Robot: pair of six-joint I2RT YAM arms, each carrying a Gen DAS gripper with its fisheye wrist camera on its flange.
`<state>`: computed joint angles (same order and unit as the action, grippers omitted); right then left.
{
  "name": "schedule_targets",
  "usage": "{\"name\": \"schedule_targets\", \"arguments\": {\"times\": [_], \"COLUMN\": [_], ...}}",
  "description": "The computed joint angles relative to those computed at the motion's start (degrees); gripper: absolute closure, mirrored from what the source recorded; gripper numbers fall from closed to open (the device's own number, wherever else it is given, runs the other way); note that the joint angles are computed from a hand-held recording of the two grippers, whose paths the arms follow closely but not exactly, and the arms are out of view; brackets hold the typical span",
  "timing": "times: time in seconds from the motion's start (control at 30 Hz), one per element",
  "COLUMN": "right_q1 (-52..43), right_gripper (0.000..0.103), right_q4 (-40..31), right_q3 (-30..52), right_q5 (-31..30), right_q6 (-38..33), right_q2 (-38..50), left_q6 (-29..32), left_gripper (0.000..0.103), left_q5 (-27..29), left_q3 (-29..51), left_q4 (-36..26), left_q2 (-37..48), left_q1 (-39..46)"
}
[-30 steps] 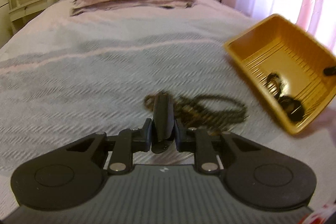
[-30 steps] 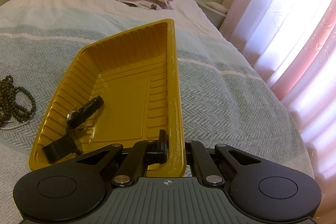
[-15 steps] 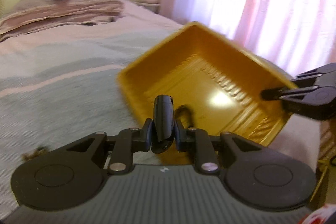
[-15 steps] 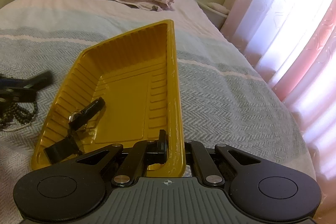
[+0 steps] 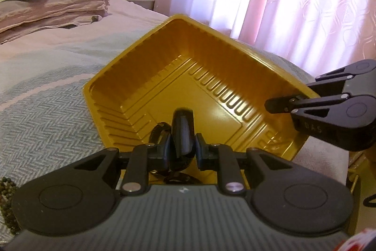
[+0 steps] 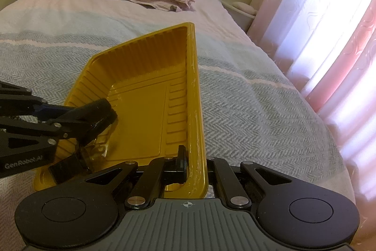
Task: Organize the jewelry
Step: 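Carry the black item into the tray and open the left tool, then grasp the dark bead bracelets with the left tool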
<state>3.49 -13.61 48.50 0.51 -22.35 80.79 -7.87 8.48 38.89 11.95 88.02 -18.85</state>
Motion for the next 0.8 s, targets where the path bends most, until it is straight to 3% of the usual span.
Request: {"name": "schedule_targets", "arguments": {"times": [0.1, 0.33, 0.5, 0.8], "right_q1": [0.05, 0.05, -0.04, -0.1], "right_gripper": [0.1, 0.1, 0.1, 0.1], "right_q4": [-0.18, 0.19, 0.5, 0.62], "right_q3": [0.01, -0.34, -0.82, -0.95], "right_q5": [0.06, 0.12, 0.04, 0.04], "right_q6": [0.0, 0.05, 0.05, 0.4], "right_q2": [0.04, -0.16, -0.5, -0.41], "left_q6": [-0.21, 0.5, 4.54, 14.44], "left_gripper": [0.074, 0.074, 0.073, 0.073], "left_q5": [0.6, 1.93, 2.47, 7.65], "left_q3": [-0.61, -7.04, -13.86, -20.45], "left_q4": [0.45, -1.27, -5.77, -14.6], "left_q2": [-0.52, -10.14, -20.41, -29.61], "left_q1": [0.48, 6.85, 17.3, 39.51]}}
